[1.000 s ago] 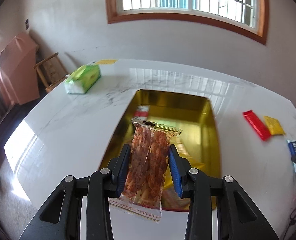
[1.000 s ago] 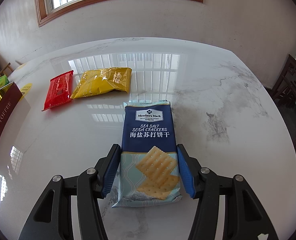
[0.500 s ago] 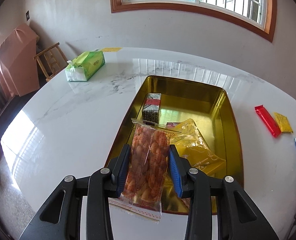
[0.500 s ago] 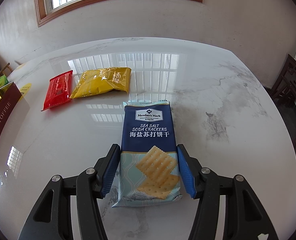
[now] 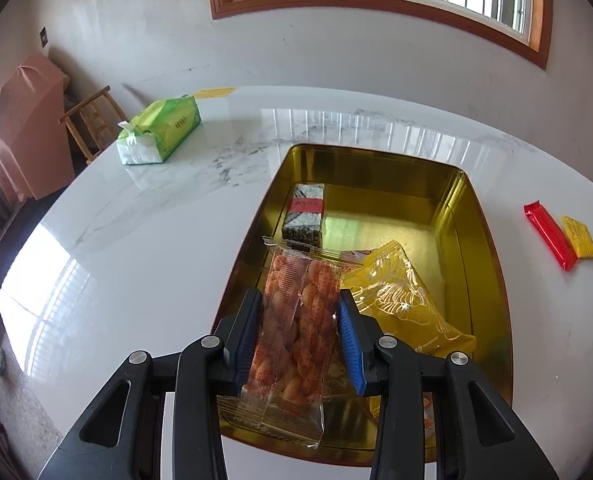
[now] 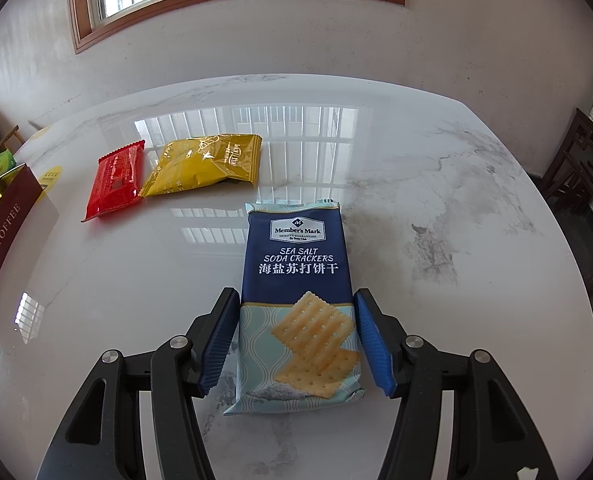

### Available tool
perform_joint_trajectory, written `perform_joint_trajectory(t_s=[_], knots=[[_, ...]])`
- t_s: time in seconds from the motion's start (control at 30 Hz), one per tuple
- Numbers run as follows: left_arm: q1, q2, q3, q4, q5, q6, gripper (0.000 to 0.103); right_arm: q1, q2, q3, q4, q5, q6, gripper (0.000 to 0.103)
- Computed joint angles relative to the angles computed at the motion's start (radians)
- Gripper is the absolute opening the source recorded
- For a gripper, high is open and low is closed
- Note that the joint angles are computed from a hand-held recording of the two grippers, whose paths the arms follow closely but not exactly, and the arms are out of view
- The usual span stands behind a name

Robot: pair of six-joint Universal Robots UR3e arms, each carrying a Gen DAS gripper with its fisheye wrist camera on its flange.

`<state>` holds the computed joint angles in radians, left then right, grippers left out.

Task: Organize snacks
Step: 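Carry the clear twisted-snack bag over the gold tin with the left tool, then open the left tool to drop the twisted-snack bag into the tin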

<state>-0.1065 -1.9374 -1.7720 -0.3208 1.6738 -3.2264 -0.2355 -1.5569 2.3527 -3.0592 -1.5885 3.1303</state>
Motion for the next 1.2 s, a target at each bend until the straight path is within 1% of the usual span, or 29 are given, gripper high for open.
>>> perform_joint_trajectory(t_s=[0.13,0.3,0.47,0.57,0.63,0.7,0.83,1.03,1.2], knots=[[-0.005,-0.017,0.015,-0.010,0.011,0.010,0.039,0.000,0.002,-0.001,-0.001,0.000,0.000,0.058],[0.011,-0.021,0.025,-0.043,-0.010,0.002,0.039,-0.013,0.000,0.007,-0.006,0.008,-0.008,0.061],[0.014,-0.016,0.025,-0.061,-0.007,0.009,0.040,-0.017,-0.005,0.012,-0.004,0.008,-0.010,0.063],[0.013,-0.010,0.017,-0.051,-0.001,0.012,0.040,-0.026,-0.014,0.021,-0.003,0.011,-0.015,0.065],[0.011,-0.004,0.011,-0.045,0.004,0.019,0.045,-0.021,-0.012,0.018,-0.002,0.009,-0.013,0.065],[0.008,0.008,0.001,-0.040,0.007,0.021,0.055,-0.028,-0.017,0.023,-0.003,0.013,-0.017,0.065],[-0.004,0.035,-0.023,-0.023,0.023,0.027,0.057,-0.024,-0.014,0.019,-0.001,0.010,-0.015,0.065],[-0.005,0.095,-0.067,-0.020,0.004,0.024,0.058,-0.012,-0.006,0.011,-0.001,-0.002,-0.001,0.065],[0.005,0.142,-0.109,-0.014,-0.018,0.012,0.061,0.002,-0.006,0.009,0.001,-0.023,0.021,0.065]])
